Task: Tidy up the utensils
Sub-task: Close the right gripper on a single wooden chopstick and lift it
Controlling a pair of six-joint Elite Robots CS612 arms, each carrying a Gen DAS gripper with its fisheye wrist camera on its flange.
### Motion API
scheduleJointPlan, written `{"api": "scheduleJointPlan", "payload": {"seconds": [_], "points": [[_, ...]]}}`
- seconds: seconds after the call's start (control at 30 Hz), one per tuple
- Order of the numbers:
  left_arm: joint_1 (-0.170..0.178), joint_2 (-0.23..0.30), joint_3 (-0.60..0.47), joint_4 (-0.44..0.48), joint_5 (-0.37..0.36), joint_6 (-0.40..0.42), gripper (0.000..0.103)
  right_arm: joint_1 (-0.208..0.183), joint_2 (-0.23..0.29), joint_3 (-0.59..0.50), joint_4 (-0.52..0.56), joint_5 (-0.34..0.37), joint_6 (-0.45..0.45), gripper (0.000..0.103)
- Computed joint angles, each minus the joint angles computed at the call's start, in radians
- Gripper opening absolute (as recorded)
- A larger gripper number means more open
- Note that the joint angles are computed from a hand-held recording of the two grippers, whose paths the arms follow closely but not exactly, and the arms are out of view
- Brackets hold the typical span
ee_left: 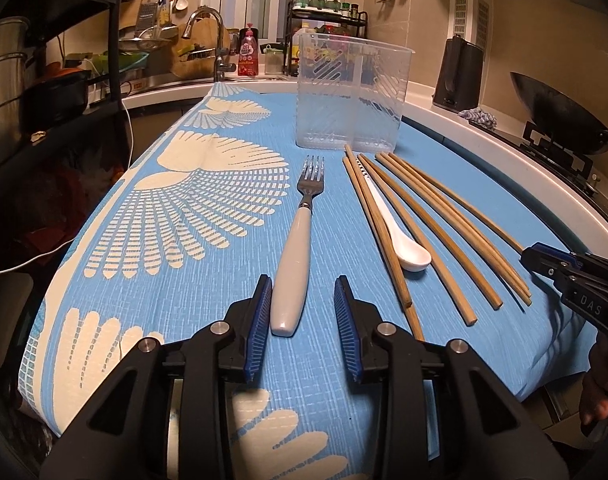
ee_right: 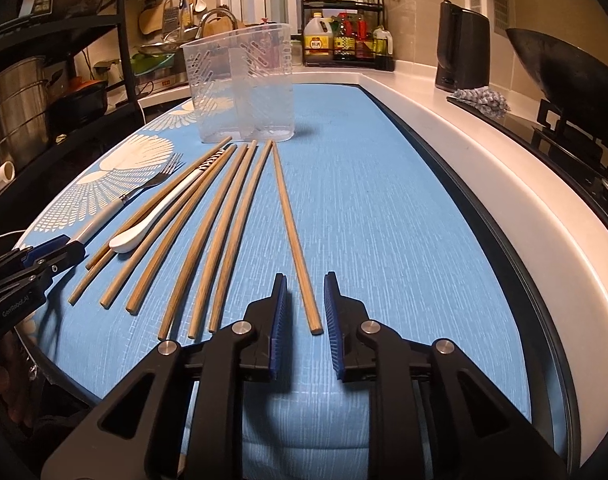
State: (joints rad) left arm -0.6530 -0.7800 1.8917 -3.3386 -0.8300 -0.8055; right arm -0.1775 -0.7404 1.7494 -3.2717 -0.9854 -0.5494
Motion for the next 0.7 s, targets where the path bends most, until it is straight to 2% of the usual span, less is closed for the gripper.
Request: {"api": "scheduleJointPlan", "payload": {"seconds": [0.1,0.13,0.17,0.23,0.4,0.7], "points": [[-0.003,0.005,-0.003,-0.002,0.014,0.003,0.033,0.001,-0.002,0.003,0.004,0.01,-0.011,0.011],[-0.005,0.007,-0.003,-0.002,0.026,0.004,0.03,0.001,-0.002,0.006,-0.003,0.01,-0.014,0.008],[-0.007,0.007,-0.003,0.004,0.039,0.0,0.022,0.001,-0.002,0.01,-0.018,0.005,-0.006,0.008],[-0.007,0.008,0.003,-0.003,0.049,-0.001,0.018,-0.003,-0.002,0.018,-0.051,0.0,0.031,0.007],[-0.01,0.007,0.021,-0.038,0.055,0.006,0.018,-0.011,-0.002,0.03,-0.093,-0.046,0.084,0.006],[-0.014,0.017,0.016,-0.061,0.071,0.011,0.019,-0.008,0.0,0.024,-0.076,-0.044,0.084,0.009]]}}
